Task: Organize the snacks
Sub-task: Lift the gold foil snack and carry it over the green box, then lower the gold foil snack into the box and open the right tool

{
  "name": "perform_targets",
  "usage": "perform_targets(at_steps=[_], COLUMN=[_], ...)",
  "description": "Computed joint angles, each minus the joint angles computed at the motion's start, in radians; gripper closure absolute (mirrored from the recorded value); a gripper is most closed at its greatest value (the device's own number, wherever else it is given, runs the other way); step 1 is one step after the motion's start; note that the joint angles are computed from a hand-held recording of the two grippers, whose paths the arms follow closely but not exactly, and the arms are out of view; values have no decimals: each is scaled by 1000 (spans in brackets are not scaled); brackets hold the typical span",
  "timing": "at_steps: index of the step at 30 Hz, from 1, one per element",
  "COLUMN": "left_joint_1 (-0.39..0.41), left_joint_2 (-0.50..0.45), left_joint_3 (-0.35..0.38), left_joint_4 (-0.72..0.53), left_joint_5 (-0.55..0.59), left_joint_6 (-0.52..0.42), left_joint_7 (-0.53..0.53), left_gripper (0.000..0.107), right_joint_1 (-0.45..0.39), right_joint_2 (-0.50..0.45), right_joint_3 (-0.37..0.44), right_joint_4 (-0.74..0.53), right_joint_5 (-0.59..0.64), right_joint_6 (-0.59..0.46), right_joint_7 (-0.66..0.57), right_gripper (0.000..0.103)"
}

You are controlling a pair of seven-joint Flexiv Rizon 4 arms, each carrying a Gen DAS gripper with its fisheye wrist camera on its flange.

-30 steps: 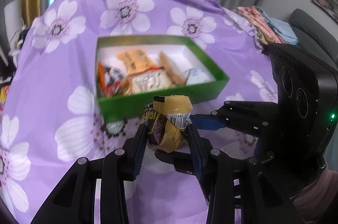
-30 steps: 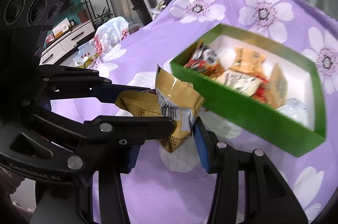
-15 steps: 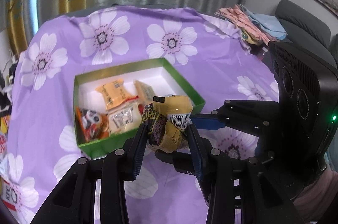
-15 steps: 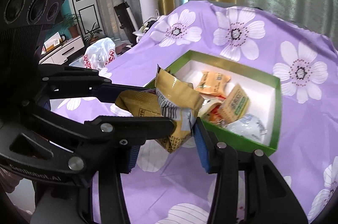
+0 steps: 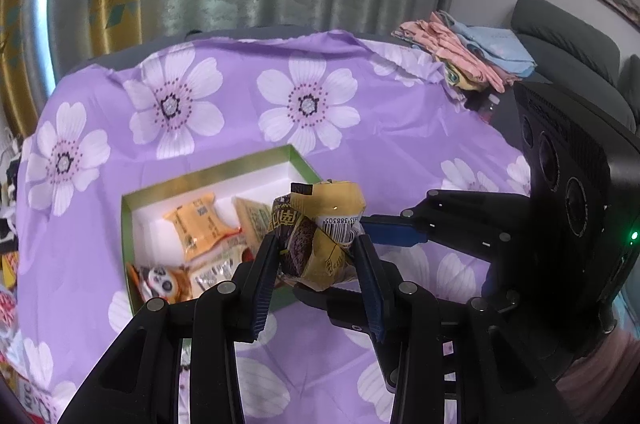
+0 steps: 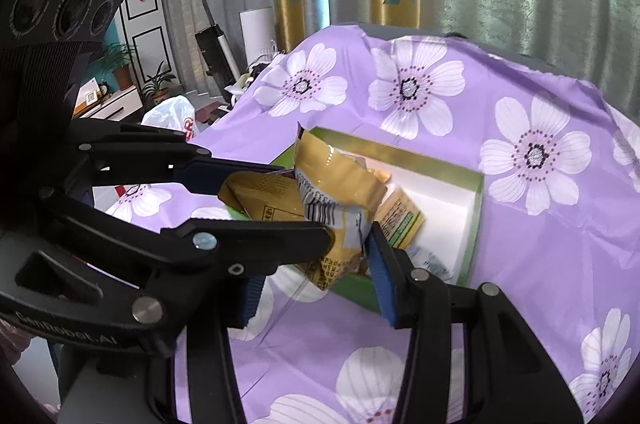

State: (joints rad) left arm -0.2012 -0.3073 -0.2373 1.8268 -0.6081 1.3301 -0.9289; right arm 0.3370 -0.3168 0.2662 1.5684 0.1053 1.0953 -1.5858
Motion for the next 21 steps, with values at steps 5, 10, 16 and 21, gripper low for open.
perform_targets(at_steps=[5,10,16,21], left_joint_1=[3,-10,-2,-1], left_joint_2=[-28,-64,-115,-161], left_joint_3=[4,32,42,53], left_joint_4=[-50,-113,-192,-239], left_joint_5=[11,73,124,158], left_joint_6=[-26,-57,-115,-162], left_joint_7=[-20,-77,-133,-170], left_gripper=[67,67,67,67], right_joint_1=[1,-17,-27,-26], right_joint_2=[-27,-64,-110,-143], right_joint_3=[-10,-1,-2,-5], right_joint_4=[-32,-88,-147,-171], right_joint_5=[-16,3,13,14], right_joint_6=[4,-17,-49,-82], right_joint_7=[1,-25,-37,-31], right_gripper=[55,55,55,55])
